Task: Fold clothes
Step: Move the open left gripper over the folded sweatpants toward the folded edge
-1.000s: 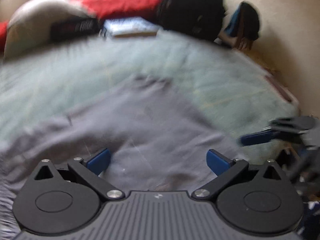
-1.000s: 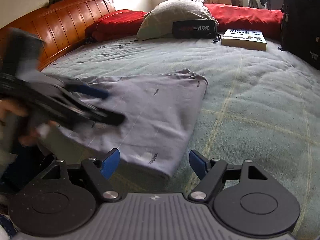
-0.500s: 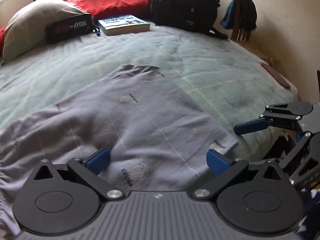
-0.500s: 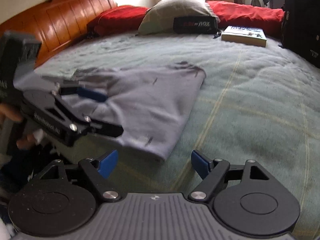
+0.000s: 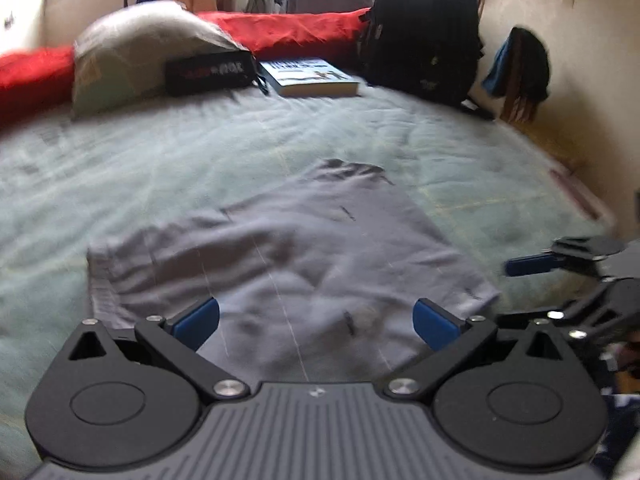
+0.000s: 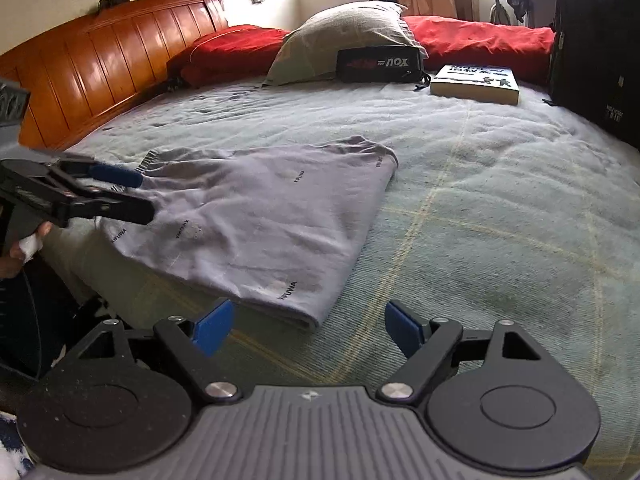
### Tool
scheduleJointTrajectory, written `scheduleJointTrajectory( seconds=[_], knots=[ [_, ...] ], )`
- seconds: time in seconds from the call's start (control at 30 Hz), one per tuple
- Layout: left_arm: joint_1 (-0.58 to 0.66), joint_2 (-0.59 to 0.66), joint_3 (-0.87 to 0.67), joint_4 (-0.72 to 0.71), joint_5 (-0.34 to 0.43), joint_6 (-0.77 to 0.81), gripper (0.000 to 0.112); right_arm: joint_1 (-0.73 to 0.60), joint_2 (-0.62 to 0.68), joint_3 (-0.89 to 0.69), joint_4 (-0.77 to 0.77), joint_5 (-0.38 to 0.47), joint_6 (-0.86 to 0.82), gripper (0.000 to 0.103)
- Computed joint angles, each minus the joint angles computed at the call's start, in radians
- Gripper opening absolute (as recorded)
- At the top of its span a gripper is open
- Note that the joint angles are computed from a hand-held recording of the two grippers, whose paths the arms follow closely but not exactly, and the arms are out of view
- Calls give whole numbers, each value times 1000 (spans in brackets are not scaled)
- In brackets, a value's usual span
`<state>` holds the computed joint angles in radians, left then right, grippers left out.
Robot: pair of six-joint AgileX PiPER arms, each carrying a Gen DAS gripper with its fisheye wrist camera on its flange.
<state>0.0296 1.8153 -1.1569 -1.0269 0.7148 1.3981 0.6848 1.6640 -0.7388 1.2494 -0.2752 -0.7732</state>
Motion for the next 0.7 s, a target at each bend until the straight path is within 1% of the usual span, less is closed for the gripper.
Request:
scheduleJointTrajectory(
  seconds=[0.03,0.07,0.1,0.17,0.23,0.33,0.43,0.5,0.63,0.7],
  knots=[
    [21,12,-9,-2,43,0,102,1,4,-5,11,0,-12,87],
    [28,20,-5,5,60,0,102,2,8,-10,23,0,-24,87],
    [29,27,-2,20,66,-9,102,4,11,-14,35,1,-37,87],
    [21,55,-17,82,67,-81,102,4,12,-18,54,-1,-52,88],
    [21,51,-11,85,62,-82,102,5,13,-22,72,-3,-67,88],
    [22,22,-18,51,86,-62,102,9,7,-17,52,-9,-46,89],
    [-10,32,-70,25,119,-56,102,10,5,-19,44,-11,-35,90],
    [-56,55,-116,23,104,-53,102,15,6,-23,64,-15,-55,90],
    [-136,165,-245,19,60,-92,102,29,-2,-24,121,-29,-114,90],
    [-172,239,-326,95,39,-206,102,34,-10,-23,150,-38,-140,90]
  ],
)
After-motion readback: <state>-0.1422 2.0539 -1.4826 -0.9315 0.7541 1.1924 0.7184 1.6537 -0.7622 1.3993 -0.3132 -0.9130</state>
